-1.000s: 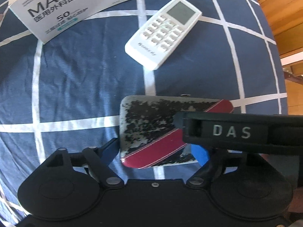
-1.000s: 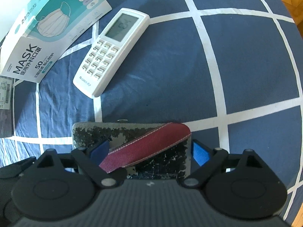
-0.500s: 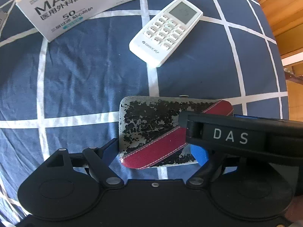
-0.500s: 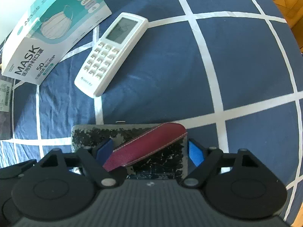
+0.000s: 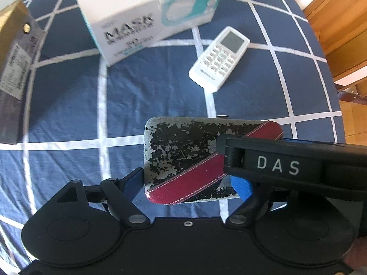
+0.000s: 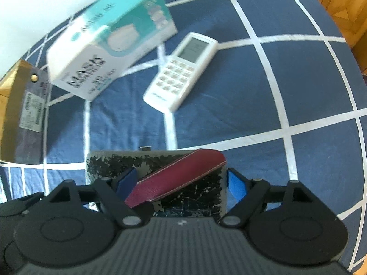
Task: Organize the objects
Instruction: 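Lift and carry the glasses case with the right tool over the box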
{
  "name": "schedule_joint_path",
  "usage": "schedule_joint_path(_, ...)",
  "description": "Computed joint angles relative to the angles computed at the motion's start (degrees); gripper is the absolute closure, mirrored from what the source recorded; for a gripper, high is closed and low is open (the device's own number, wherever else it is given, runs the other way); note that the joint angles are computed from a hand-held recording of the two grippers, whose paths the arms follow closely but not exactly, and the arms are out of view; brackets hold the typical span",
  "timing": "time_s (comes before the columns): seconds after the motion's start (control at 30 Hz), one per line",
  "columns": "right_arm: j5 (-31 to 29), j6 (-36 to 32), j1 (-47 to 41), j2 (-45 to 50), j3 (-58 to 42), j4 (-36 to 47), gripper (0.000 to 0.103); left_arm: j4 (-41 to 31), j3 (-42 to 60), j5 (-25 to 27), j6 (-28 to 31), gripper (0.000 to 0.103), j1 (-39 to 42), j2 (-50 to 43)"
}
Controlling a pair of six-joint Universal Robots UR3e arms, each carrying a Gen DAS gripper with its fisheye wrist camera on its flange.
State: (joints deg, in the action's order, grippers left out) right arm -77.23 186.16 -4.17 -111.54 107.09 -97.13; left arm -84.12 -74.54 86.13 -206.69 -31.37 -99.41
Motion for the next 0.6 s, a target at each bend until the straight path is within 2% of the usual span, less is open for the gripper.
schedule_joint_path(0.13, -0.58, 3.85, 3.96, 1.23, -3.61, 0.22, 0.02, -0.32, -1.95, 0.67, 1.66, 0.023, 1.39, 3.66)
schedule_joint_path(0.33, -3.48, 12.49, 12.71, 5.71, -9.51, -2.38, 0.02, -1.94, -5.96, 0.21, 7.61, 0.023, 6.89, 11.08)
schedule_joint_path(0.43, -5.42, 17.79, 18.19, 9.89, -14.01, -3.81, 0.02, -4.01, -7.75, -0.68, 12.46, 0.023, 11.51, 15.45)
schedule_joint_path(0.6, -9.43, 27.24, 27.73, 19.35, -25.03, -4.82, 0.02, -8.96, -9.11, -3.18, 23.88, 0.023, 22.25, 22.5)
